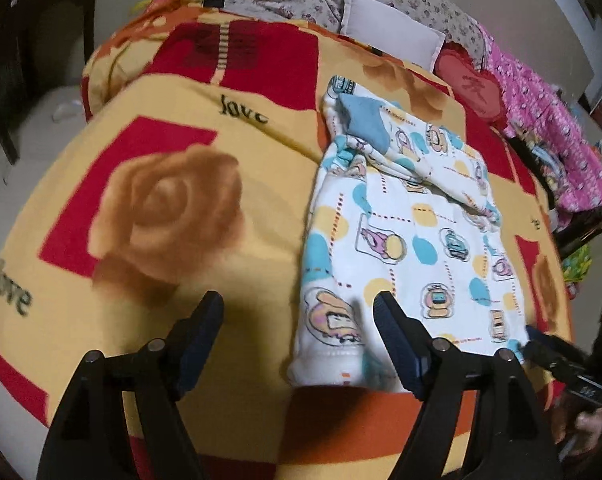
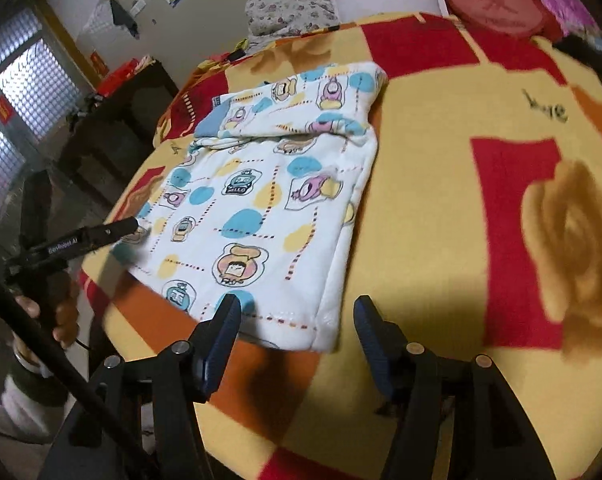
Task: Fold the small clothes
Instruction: 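Move the right gripper to the onesie hem and grasp it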
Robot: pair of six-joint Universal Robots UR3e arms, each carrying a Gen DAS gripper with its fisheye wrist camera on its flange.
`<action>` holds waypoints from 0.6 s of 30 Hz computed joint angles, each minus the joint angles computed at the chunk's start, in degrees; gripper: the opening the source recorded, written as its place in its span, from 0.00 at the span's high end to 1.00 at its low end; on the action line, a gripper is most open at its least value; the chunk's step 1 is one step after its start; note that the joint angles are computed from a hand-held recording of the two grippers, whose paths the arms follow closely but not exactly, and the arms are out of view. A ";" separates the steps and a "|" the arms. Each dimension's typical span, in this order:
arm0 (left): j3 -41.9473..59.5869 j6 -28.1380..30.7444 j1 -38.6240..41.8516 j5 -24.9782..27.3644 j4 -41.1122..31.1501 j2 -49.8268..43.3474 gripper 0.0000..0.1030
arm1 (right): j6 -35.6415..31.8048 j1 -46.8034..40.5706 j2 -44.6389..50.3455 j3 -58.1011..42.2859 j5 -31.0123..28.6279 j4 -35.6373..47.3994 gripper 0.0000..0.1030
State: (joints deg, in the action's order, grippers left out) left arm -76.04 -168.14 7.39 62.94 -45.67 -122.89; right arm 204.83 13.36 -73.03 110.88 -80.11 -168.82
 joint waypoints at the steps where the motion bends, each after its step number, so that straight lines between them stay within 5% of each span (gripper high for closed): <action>1: 0.03 -0.44 0.30 -0.89 -0.55 -0.14 0.26 | 0.32 -0.07 0.31 0.24 0.11 -1.12 0.39; 12: -4.99 2.41 -1.27 1.59 3.51 2.28 0.27 | 2.68 -0.81 0.85 2.22 3.71 -5.49 0.44; 13: -5.23 2.68 -1.32 1.68 3.76 2.40 0.31 | 2.75 -1.14 0.87 2.57 4.41 -5.97 0.44; 15: -5.35 3.23 -1.75 3.08 4.52 2.42 0.56 | 2.69 -1.73 0.99 3.17 5.55 -6.89 0.51; 18: -4.78 4.98 -1.50 2.08 3.13 2.21 0.79 | 2.02 -2.10 1.43 3.17 6.76 -7.20 0.65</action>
